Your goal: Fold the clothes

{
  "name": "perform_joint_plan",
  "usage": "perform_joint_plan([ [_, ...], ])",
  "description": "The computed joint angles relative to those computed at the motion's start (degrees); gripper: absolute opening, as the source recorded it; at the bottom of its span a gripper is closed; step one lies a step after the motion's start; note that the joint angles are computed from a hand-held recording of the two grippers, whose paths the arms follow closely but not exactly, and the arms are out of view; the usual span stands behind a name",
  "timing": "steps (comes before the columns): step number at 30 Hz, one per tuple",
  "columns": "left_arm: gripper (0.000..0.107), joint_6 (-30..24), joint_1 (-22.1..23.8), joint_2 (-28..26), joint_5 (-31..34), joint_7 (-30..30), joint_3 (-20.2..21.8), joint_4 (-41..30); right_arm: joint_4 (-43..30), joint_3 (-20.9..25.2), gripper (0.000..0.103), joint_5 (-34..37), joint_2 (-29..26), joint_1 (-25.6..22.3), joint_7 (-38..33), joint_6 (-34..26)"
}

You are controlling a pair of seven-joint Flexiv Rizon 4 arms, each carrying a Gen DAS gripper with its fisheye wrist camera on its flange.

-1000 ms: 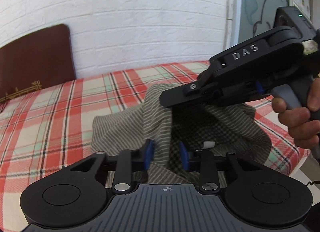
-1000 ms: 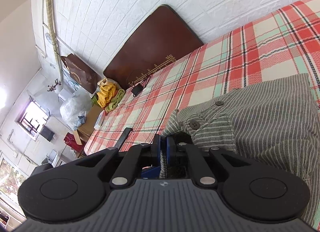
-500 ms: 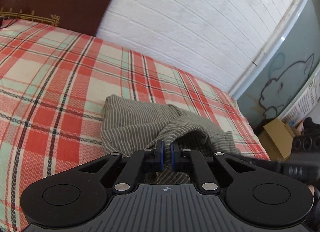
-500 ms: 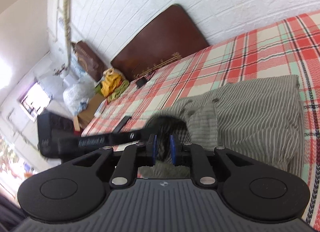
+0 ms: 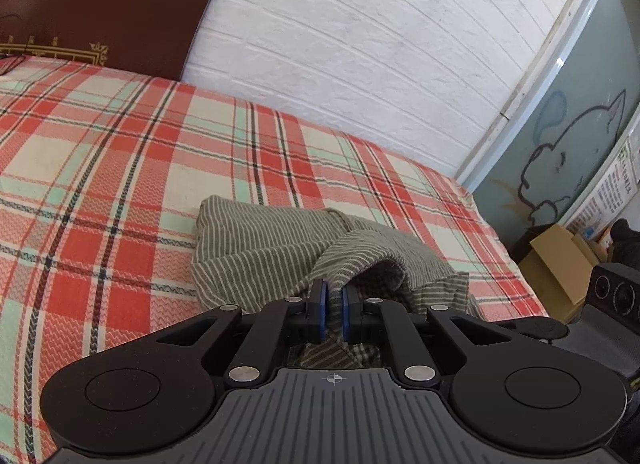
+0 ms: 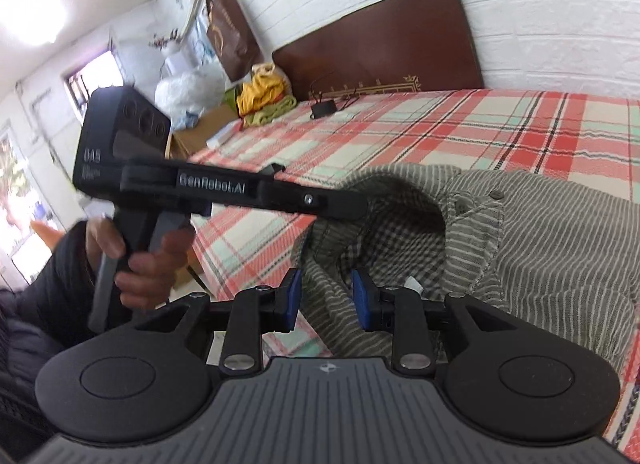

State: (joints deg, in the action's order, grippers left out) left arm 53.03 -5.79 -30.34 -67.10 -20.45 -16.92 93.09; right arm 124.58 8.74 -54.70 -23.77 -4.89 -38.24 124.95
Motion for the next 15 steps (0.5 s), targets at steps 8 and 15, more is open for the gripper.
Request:
perform_joint_plan([
  [8, 0.007, 0.9, -0.3, 0.4, -1.5, 0.4, -0.1, 0.0, 2.4, -0.4, 0.006, 1.6, 2.9, 1.9, -6.8, -5.1],
  [15, 0.004, 4.5, -0.7, -0.4, -2.4, -1.7, 0.0, -0.5, 7.5, -5.6, 0.003, 20.5, 8.7, 13.9, -27.5, -10.5],
])
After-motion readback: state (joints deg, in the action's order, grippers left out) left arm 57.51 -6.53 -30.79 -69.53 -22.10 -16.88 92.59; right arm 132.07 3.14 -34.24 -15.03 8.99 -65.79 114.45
